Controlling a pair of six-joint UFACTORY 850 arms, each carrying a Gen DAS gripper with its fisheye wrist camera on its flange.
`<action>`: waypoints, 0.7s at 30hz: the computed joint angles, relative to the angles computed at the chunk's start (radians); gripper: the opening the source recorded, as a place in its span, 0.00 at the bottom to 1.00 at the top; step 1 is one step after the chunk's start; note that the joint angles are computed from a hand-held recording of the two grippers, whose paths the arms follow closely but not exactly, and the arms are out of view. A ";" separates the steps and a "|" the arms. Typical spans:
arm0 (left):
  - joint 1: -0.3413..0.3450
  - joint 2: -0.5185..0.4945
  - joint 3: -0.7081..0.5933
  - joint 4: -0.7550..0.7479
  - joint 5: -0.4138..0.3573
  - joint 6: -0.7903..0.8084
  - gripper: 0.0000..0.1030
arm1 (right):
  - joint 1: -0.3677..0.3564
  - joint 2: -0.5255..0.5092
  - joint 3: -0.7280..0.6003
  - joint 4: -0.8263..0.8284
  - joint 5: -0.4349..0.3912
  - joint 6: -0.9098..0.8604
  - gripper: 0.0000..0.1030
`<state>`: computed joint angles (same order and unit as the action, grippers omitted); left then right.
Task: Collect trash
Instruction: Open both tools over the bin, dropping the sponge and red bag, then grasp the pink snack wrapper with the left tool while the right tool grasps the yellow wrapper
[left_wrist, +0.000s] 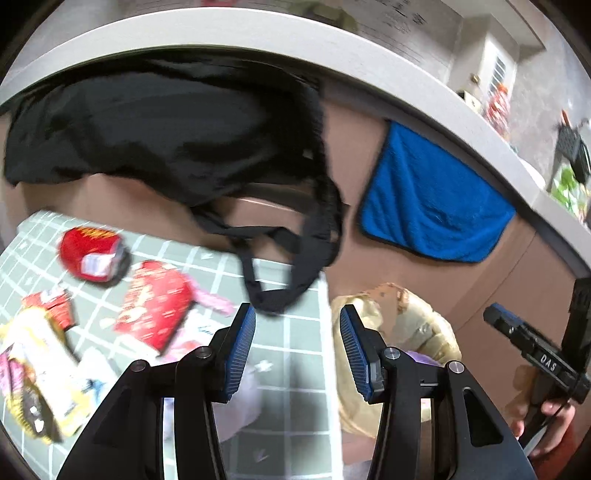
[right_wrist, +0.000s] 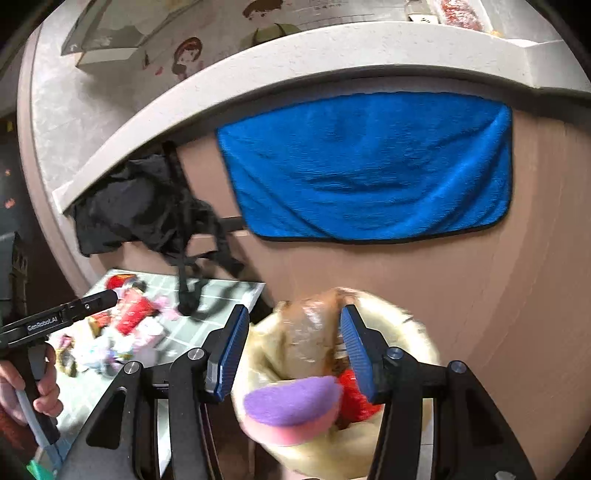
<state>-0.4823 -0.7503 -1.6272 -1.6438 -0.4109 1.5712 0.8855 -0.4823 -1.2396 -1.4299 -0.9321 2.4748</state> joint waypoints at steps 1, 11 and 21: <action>0.016 0.014 0.022 -0.022 0.002 0.022 0.47 | 0.000 -0.003 -0.003 -0.024 0.031 0.015 0.48; 0.175 0.133 0.230 -0.473 0.064 0.470 0.47 | 0.031 -0.221 -0.322 0.022 0.147 -0.246 0.48; 0.354 0.216 0.359 -0.654 0.054 0.666 0.47 | 0.007 -0.588 -0.909 0.333 0.285 -0.841 0.48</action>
<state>-0.1283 -0.5339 -1.2678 -2.2977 -0.3569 2.2368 0.8921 -1.0706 -2.1489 -1.0964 -0.6469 1.6334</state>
